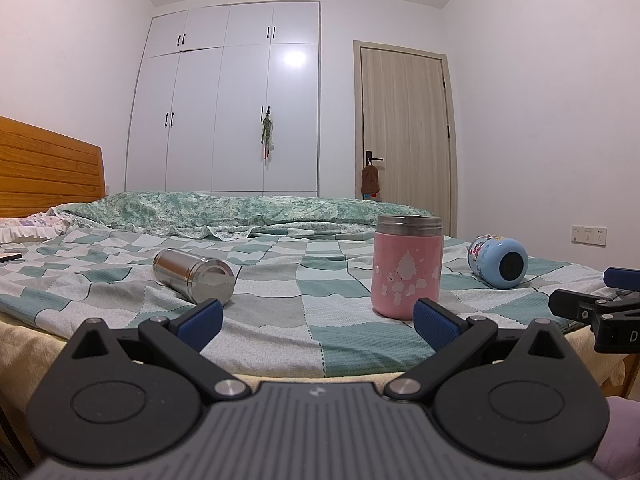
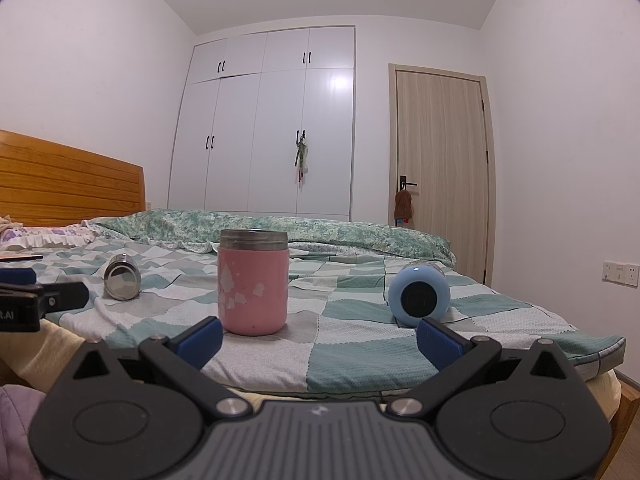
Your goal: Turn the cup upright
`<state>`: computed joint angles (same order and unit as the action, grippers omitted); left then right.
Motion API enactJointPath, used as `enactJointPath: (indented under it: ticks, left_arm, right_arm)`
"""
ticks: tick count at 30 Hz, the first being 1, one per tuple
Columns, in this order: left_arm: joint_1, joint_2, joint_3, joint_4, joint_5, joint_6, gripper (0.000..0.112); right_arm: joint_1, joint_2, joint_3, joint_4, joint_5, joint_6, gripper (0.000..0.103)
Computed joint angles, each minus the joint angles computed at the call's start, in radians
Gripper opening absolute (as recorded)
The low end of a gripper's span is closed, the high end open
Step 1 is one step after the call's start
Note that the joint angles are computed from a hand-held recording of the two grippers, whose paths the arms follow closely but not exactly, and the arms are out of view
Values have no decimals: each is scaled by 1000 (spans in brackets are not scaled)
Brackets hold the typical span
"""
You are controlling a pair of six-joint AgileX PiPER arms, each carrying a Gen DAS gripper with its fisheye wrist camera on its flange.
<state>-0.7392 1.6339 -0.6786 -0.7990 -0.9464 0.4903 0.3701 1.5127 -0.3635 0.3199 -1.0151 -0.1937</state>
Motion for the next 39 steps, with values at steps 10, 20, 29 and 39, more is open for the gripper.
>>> enactJointPath:
  ticks: [10,20,29,39]
  left_arm:
    - [6,1,2,3,5,-10,103]
    - [50,-33,11,39,52,-31,103]
    - [285,-142,3,242,222,-101,103]
    - [614,-123,-143,539,417,-280,103]
  right_arm:
    - [15,-4,-7,18,12,-13,103]
    - [23,10,-62,-4,72,-27,103]
    - [91,28,-256,-98,265,-65,103]
    - [167,220,-745,-242,626,1,103]
